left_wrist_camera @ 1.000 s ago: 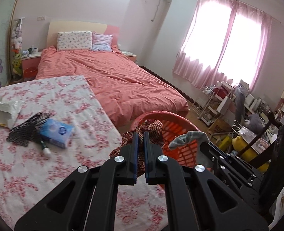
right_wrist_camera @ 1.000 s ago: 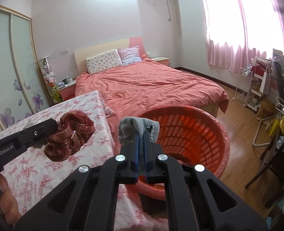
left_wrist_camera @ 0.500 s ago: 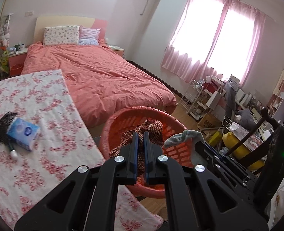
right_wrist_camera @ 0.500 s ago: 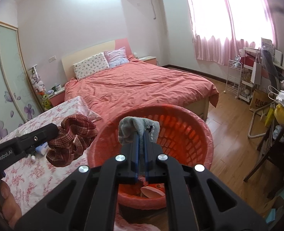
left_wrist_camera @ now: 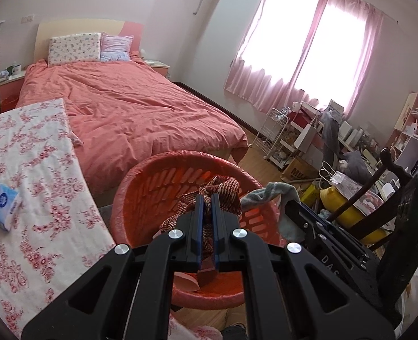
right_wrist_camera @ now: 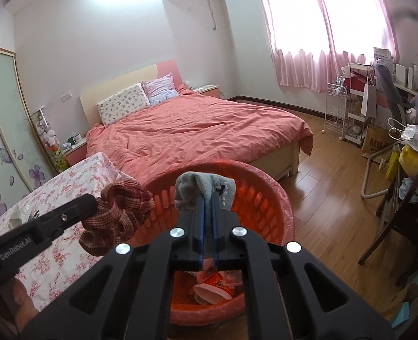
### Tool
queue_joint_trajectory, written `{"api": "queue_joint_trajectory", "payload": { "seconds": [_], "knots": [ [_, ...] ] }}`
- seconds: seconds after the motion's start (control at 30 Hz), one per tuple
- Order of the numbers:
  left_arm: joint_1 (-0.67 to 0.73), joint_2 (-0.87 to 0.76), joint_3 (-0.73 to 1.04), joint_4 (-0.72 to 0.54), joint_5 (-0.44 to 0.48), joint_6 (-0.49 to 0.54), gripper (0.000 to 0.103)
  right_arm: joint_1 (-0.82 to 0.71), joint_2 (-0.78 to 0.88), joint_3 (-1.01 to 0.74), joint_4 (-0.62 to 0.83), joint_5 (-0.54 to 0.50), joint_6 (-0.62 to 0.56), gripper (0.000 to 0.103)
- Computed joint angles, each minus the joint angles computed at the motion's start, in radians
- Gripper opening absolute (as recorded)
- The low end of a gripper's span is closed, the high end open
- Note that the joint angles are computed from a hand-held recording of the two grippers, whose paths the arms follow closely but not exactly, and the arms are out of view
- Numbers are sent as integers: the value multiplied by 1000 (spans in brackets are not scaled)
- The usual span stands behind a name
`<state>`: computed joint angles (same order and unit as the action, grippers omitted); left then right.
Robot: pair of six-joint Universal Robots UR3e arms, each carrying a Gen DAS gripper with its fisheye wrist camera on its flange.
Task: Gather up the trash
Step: 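Carry the grey sock and brown plaid cloth over the orange basket, then open both tools to drop the sock and plaid cloth into the basket, then move both open tools back over the bed items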
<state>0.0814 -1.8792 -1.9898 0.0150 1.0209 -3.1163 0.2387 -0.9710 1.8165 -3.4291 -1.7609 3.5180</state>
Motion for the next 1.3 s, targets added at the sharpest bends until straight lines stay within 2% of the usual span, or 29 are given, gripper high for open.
{"api": "queue_joint_trajectory", "payload": {
  "seconds": [0.33,0.47,0.5,0.57,0.63,0.7,0.87,1.17,1.3],
  "knots": [
    [-39,-73,64,-22,28,-7,5,-33,17,-7,-18,37,8,7],
    [-40,-86,73,-49,37,-1,6,-58,26,-6,-30,84,11,12],
    [-41,-88,76,-60,45,3,6,-61,28,-7,-29,88,11,17],
    [-38,-87,82,-78,51,3,14,-62,30,-4,-29,85,13,26],
    [-36,-79,71,-70,75,-10,38,-60,27,3,-31,76,11,29],
    [-27,-64,49,-54,99,-9,39,-50,23,13,-30,53,8,36],
    [14,1,-17,-51,161,20,44,-28,13,13,-5,12,2,43],
    [140,136,-181,-41,210,117,45,48,20,-61,71,-14,-1,43],
    [225,192,-248,-41,192,154,45,99,39,-128,120,-32,-11,43]
  ]
}}
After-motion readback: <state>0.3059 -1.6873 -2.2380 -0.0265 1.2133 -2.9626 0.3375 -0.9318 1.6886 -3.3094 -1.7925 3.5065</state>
